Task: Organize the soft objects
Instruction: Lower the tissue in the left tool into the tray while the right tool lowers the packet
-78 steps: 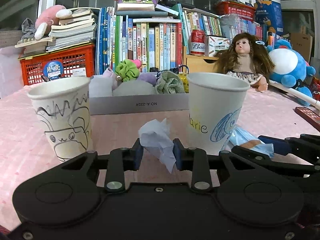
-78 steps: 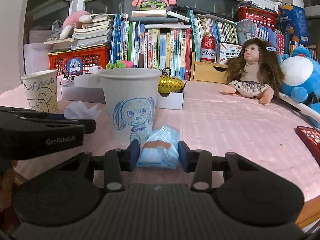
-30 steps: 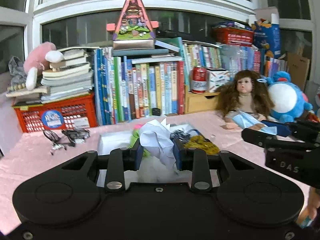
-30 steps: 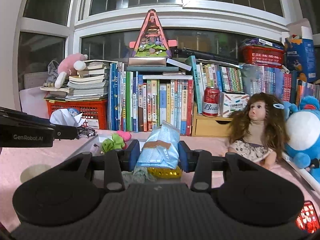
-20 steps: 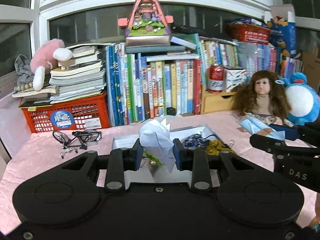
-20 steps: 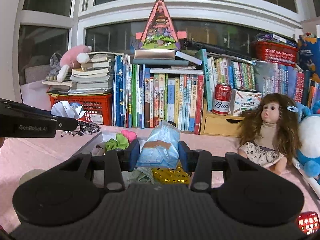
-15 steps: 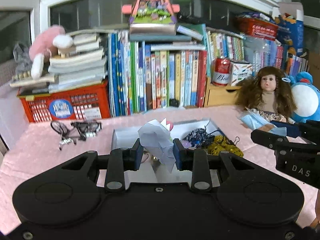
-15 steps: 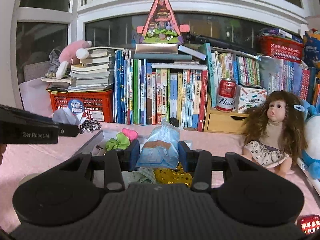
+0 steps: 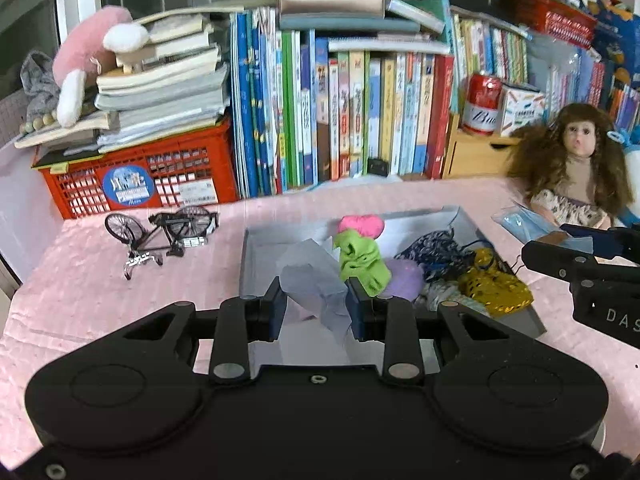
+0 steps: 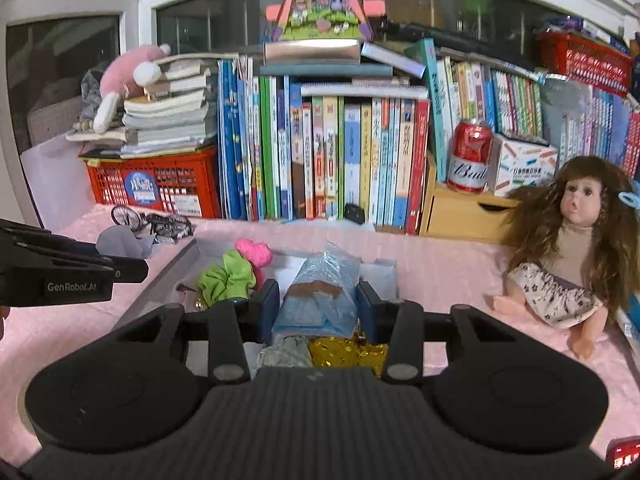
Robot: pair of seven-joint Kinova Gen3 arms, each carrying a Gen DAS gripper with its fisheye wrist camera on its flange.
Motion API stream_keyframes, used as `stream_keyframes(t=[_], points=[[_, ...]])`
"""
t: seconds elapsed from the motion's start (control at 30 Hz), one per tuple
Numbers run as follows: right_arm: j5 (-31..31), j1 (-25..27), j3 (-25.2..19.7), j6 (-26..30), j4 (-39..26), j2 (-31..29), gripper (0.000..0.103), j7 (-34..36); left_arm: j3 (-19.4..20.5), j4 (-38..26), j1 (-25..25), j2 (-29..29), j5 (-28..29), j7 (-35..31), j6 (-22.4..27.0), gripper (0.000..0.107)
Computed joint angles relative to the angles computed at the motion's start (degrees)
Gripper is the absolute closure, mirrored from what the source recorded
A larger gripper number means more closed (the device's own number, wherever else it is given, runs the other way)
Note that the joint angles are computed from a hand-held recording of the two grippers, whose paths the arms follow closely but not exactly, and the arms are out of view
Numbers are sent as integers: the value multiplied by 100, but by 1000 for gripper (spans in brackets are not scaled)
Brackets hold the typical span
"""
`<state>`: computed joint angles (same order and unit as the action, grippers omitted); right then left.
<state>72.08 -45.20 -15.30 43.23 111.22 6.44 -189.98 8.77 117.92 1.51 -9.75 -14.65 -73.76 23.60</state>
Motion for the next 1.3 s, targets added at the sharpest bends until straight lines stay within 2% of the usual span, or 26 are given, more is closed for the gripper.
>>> stream_keyframes(t=[0.17, 0.27, 0.33, 0.8, 0.9, 1.2, 1.3], points=[[-711, 145, 128, -132, -366, 207, 56, 618, -130, -474, 99, 413, 158, -124, 474, 78], [-976, 148, 239, -248, -481, 294, 56, 842, -361, -774, 200, 669, 637, -493, 807, 78], [-1053, 106, 298, -255, -536, 351, 56, 922, -417, -862, 220, 783, 745, -551, 898, 78], [-1478, -67, 565, -180, -909, 651, 56, 1586, -499, -1055, 398, 1250, 500, -340, 863, 78], [-1586, -69, 621, -214, -983, 714, 56, 1759, -536, -1185, 382, 1402, 640, -446, 927, 78], [-2439, 84, 794, -442, -1334, 940, 56, 2623, -633, -1400, 438, 1671, 605, -349, 913, 78], [-2806, 158, 871, -501, -1482, 1026, 56, 2884, -639, -1497, 434, 1777, 660, -374, 980, 81]])
